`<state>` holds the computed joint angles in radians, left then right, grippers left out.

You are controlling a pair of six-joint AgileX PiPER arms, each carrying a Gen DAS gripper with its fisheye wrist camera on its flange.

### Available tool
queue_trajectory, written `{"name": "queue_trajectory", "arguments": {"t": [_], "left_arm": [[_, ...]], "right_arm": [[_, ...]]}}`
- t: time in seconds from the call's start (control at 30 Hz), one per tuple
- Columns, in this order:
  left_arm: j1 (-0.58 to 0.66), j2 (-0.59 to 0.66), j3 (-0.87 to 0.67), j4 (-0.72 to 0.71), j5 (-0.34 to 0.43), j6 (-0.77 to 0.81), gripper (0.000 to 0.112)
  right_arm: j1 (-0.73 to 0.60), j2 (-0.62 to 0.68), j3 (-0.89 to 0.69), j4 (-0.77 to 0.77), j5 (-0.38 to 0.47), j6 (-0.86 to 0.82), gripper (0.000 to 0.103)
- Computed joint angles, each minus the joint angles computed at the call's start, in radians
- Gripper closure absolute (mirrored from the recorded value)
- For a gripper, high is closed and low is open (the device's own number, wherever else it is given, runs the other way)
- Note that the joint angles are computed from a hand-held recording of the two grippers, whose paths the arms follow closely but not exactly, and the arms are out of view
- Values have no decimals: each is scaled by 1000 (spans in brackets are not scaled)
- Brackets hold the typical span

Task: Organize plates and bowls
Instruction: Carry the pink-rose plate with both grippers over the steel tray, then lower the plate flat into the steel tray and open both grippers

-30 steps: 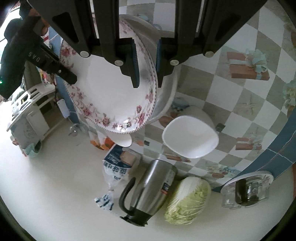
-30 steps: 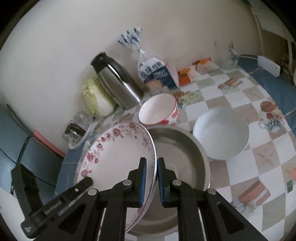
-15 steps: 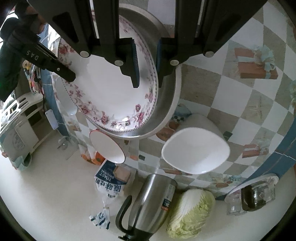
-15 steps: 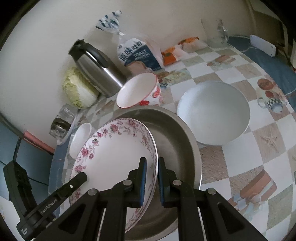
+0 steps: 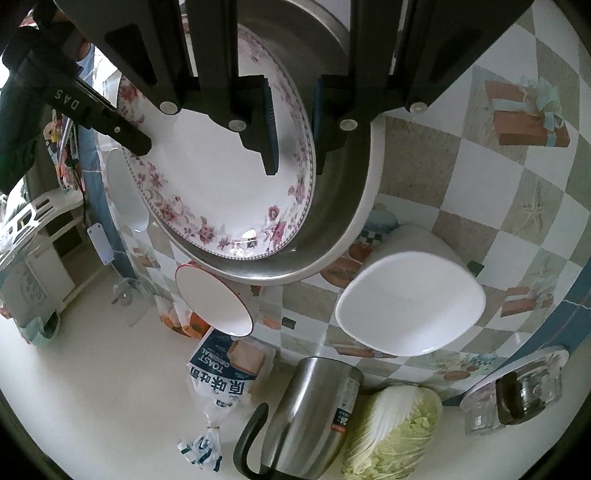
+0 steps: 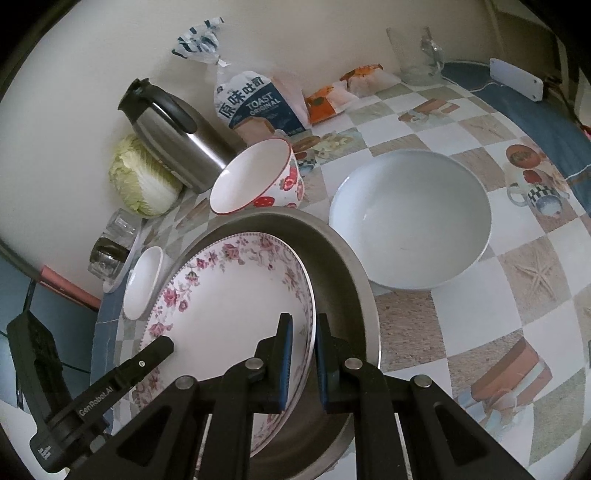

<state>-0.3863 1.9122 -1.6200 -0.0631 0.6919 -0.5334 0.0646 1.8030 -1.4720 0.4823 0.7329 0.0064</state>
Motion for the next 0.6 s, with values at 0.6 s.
{"name": "queue_trajectory", "arguments": {"t": [0.6], "left_arm": [[7, 29, -18, -24, 20, 2, 95]], "right_arm": [[18, 13, -9, -65, 8, 49, 90]]}}
